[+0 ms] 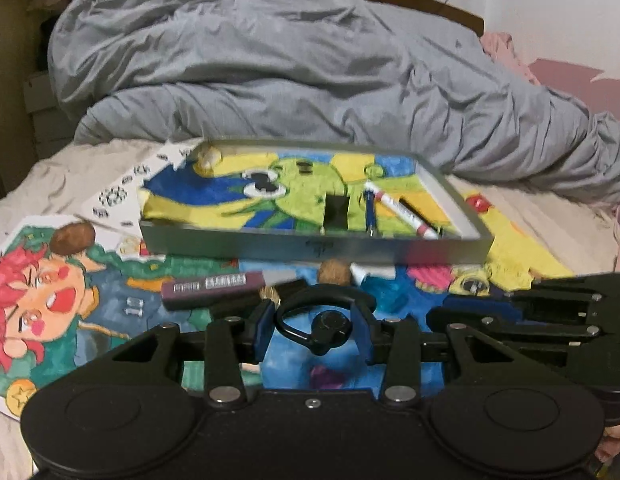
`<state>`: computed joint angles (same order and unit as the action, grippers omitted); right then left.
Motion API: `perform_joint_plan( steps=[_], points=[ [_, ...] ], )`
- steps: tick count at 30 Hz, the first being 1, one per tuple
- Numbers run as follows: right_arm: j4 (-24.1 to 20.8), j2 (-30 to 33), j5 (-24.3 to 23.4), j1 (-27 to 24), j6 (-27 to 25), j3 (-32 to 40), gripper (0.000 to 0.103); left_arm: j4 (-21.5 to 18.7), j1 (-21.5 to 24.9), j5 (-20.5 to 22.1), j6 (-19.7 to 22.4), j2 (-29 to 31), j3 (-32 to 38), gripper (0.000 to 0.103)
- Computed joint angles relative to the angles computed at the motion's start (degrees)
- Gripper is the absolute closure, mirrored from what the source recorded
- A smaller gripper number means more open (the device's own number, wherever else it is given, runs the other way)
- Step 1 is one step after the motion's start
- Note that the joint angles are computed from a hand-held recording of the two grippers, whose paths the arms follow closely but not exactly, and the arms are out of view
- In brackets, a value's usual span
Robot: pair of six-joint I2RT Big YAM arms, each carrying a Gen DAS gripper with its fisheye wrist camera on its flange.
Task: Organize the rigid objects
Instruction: 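Grasp the black earphone with the left tool while the right tool grasps the black binder clip, then carry the earphone into the tray with the left tool while the right tool carries the binder clip in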
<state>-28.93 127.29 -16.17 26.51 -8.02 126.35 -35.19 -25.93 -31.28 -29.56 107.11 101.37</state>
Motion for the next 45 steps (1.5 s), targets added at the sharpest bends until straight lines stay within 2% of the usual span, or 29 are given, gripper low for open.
perform_joint_plan(
  steps=[6,8,9,10,14,18,20,22,24,28,32,37,45],
  points=[
    [-2.5,1.1,-2.3,-0.9,1.3,2.1,0.094,-2.3,-0.3,-1.2,0.1,1.2,3.0,0.06],
    [-2.6,1.3,-2.4,-0.8,1.4,2.1,0.087,-2.6,-0.3,-1.4,-0.5,1.3,2.8,0.06],
    [-2.8,1.6,-2.4,-0.8,1.3,2.4,0.073,-2.6,-0.3,-1.4,-0.9,1.2,2.5,0.06],
    [-2.3,1.5,-2.3,-0.7,1.5,1.9,0.063,-2.7,-0.3,-1.3,-1.4,1.1,2.3,0.06],
    [-3.8,3.2,-2.3,-0.2,-0.3,3.6,0.063,-1.9,-0.1,-1.0,-1.9,0.8,1.0,0.06],
    [-3.3,4.2,-1.8,0.2,-2.3,4.4,0.065,-0.9,0.1,-0.5,-2.6,0.4,0.0,0.06],
    [-3.4,4.7,-1.2,0.4,-2.5,5.2,0.075,-0.4,0.1,-0.5,-2.6,0.3,-0.3,0.06],
    [-4.0,5.4,-0.8,0.5,-2.8,6.5,0.091,-0.6,0.1,-0.5,-2.7,0.3,-0.3,0.06],
    [-4.5,5.7,-0.8,0.5,-2.7,7.1,0.094,-0.9,0.1,-0.5,-2.8,0.2,-0.2,0.06],
    [-2.6,4.8,0.1,0.8,-4.2,5.4,0.097,-0.9,0.0,-1.1,-2.7,0.0,-0.1,0.06],
    [2.0,2.2,0.2,0.6,-3.4,1.8,0.098,-1.0,-0.4,-2.5,-2.1,-0.2,0.9,0.06],
    [7.3,-0.1,0.3,0.0,-0.5,-1.1,0.098,-1.5,-0.6,-4.1,-2.1,0.1,2.9,0.06],
    [16.7,-0.8,1.9,-1.8,6.0,-1.0,0.098,-0.2,0.5,-5.7,1.2,3.1,8.7,0.06]
  ],
)
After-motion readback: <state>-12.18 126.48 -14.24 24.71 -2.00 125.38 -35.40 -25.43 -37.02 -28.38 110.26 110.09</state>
